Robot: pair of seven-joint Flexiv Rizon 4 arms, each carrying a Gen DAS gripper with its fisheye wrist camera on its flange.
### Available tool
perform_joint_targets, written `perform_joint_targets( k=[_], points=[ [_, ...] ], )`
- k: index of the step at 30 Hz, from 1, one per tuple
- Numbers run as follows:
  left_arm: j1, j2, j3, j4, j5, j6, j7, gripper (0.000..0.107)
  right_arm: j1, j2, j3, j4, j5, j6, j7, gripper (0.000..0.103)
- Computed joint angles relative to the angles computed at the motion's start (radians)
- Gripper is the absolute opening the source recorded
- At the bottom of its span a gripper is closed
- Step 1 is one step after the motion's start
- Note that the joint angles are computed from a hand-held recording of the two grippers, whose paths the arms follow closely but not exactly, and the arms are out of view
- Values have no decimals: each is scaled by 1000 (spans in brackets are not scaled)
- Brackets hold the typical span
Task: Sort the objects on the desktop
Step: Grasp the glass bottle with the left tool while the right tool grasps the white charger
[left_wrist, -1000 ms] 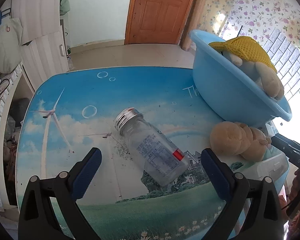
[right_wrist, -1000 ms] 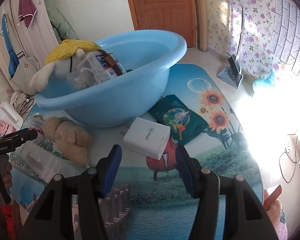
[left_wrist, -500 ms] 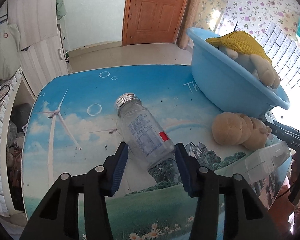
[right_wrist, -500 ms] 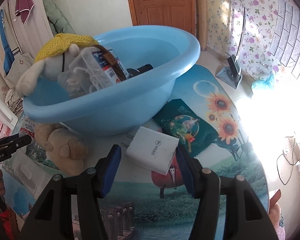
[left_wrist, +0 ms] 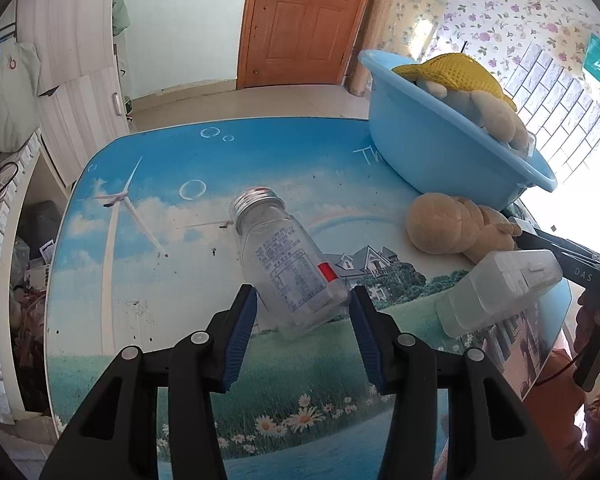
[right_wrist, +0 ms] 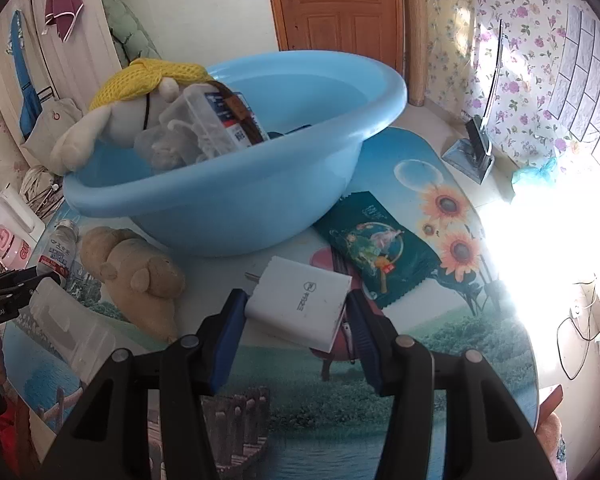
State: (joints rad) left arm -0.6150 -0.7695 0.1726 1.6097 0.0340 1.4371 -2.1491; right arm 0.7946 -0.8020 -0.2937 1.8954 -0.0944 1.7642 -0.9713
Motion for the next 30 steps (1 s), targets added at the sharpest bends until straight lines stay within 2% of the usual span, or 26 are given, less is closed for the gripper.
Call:
perform_joint_targets(
  k=[9,18,24,28,30],
  points=[
    [-29,31,-5,59,9,35,-4,47,41,28,-19,61,38,43,-26,50],
    [-33,46,-50,89,-7,55,51,47,41,49,4,104,74,70,-68,49],
    [-54,46,-31,94,-19,48,46,47,15,52,33,113,96,87,-88,48],
    [-95,54,28,101,-15,39,-12,48,22,51,26,117,116,92,-94,48],
    [-113,58,57,100,-6,30,-43,51,26,50,20,118,126,97,-96,48]
  ],
)
